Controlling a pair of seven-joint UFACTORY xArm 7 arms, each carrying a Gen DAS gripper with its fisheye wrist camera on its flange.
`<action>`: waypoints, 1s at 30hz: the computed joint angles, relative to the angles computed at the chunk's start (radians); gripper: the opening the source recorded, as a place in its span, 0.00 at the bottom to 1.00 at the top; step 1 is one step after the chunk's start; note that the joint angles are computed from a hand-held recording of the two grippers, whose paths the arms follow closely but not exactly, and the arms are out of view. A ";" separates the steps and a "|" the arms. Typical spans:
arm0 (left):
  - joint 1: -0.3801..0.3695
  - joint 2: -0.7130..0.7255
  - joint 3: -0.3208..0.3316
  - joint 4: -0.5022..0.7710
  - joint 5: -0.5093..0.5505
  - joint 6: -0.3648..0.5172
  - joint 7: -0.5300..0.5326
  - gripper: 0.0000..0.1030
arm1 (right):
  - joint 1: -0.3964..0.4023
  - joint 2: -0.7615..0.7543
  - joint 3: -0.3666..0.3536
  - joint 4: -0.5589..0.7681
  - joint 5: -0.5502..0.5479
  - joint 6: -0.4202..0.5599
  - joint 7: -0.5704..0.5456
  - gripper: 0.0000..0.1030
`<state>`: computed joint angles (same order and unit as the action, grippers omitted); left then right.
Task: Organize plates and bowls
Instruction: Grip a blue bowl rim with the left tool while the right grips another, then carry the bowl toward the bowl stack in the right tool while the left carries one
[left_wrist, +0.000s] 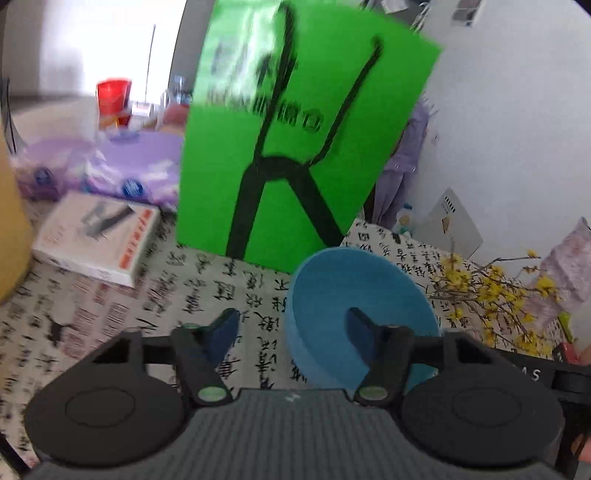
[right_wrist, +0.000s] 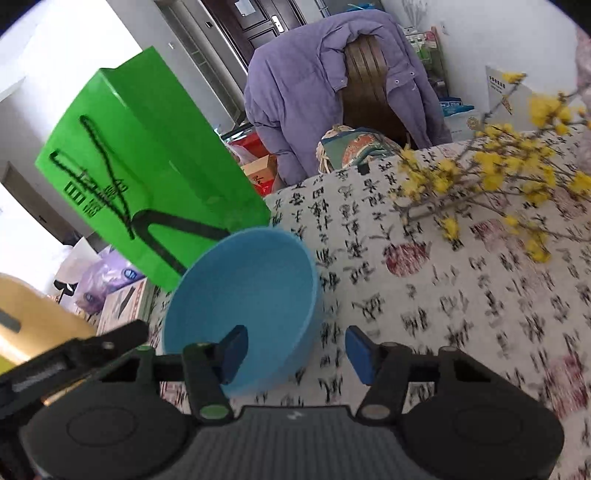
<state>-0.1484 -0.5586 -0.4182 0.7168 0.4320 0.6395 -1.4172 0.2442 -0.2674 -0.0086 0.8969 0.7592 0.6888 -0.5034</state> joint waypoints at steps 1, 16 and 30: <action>-0.001 0.018 0.015 -0.005 -0.007 -0.029 0.006 0.50 | 0.005 0.018 0.001 0.012 0.010 -0.010 -0.008 0.43; -0.018 0.070 0.034 0.000 -0.010 -0.031 0.011 0.15 | -0.005 0.050 0.030 0.031 -0.044 -0.041 -0.021 0.12; -0.125 -0.185 -0.051 -0.007 -0.125 0.247 0.012 0.15 | 0.036 -0.254 0.000 -0.131 -0.141 0.068 0.044 0.11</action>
<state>-0.2731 -0.7433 -0.4690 0.7100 0.3071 0.8868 -1.4050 0.2806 -0.5211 -0.0089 0.7661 0.6183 0.7567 -0.4594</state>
